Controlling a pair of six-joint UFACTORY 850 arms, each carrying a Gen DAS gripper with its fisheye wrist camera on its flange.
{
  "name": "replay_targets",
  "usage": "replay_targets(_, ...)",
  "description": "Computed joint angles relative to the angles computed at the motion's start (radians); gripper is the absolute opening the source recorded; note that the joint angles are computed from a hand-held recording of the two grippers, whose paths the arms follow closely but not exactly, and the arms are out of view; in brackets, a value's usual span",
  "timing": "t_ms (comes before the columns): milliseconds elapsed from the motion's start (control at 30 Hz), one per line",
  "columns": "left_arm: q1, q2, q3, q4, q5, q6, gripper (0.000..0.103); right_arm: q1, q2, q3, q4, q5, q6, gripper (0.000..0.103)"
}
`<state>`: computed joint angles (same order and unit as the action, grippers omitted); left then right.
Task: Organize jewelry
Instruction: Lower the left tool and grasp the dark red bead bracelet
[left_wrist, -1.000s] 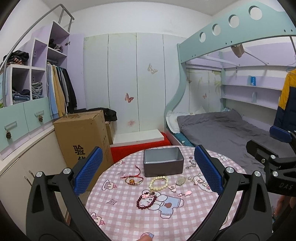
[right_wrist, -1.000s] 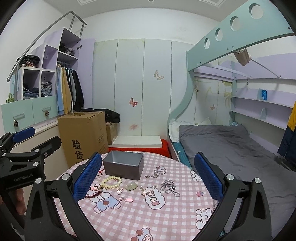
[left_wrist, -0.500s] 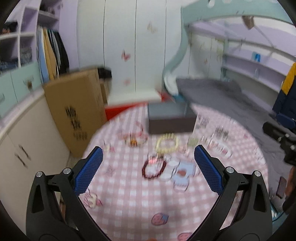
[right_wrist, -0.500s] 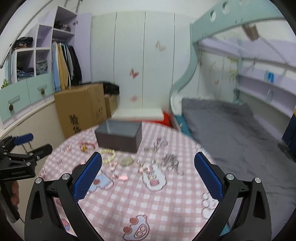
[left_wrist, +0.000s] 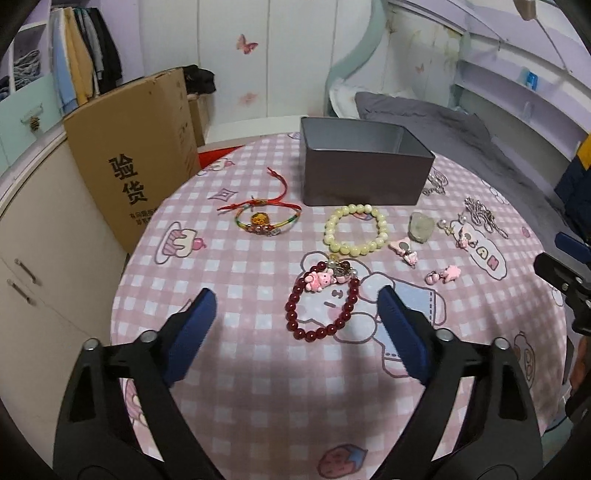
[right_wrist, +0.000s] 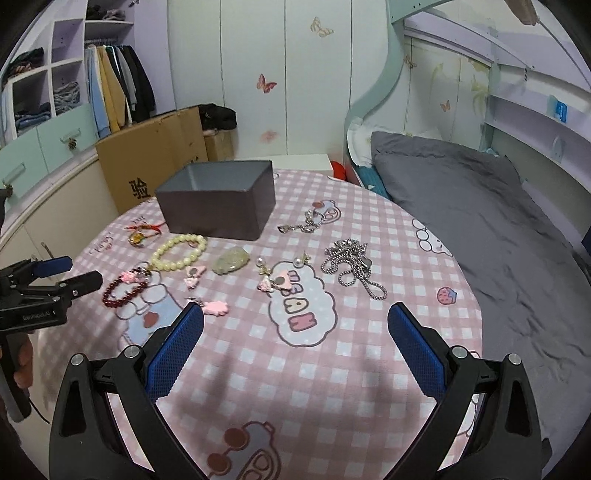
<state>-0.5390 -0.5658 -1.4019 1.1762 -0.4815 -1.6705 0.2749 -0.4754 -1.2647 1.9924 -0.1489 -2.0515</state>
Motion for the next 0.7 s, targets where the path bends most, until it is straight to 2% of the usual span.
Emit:
replay_targets(33, 0.002, -0.006, -0.007, -0.019, 0.016, 0.038, 0.078, -0.001, -0.014, -0.014, -0.029, 0.002, 0.03, 0.096)
replay_targets(167, -0.007, -0.039, -0.043, -0.078, 0.024, 0.172, 0.072, -0.004, -0.045, -0.049, -0.173, -0.004, 0.177, 0.096)
replay_targets(333, 0.013, -0.097, -0.109, -0.27, 0.044, 0.416, 0.042, 0.0, -0.06, -0.067, -0.273, -0.011, 0.269, 0.096)
replay_targets(367, 0.016, -0.103, -0.115, -0.296, 0.046, 0.445, 0.04, 0.0, -0.063, -0.071, -0.302, -0.015, 0.294, 0.096)
replay_targets(467, 0.03, -0.101, -0.108, -0.333, 0.087, 0.483, 0.036, 0.002, -0.068, -0.079, -0.34, -0.024, 0.331, 0.096)
replay_targets(500, 0.033, -0.099, -0.106, -0.344, 0.101, 0.499, 0.031, 0.002, -0.07, -0.081, -0.355, -0.027, 0.348, 0.096)
replay_targets(533, 0.036, -0.097, -0.103, -0.342, 0.111, 0.498, 0.019, 0.003, -0.072, -0.084, -0.37, -0.03, 0.363, 0.096)
replay_targets(567, 0.039, -0.096, -0.101, -0.348, 0.122, 0.503, 0.012, 0.002, -0.074, -0.087, -0.382, -0.036, 0.377, 0.096)
replay_targets(600, 0.045, -0.091, -0.096, -0.373, 0.142, 0.516, 0.009, 0.003, -0.075, -0.089, -0.396, -0.04, 0.391, 0.096)
replay_targets(700, 0.073, -0.053, -0.051, -0.424, 0.25, 0.516, 0.008, 0.005, -0.075, -0.093, -0.411, -0.054, 0.406, 0.096)
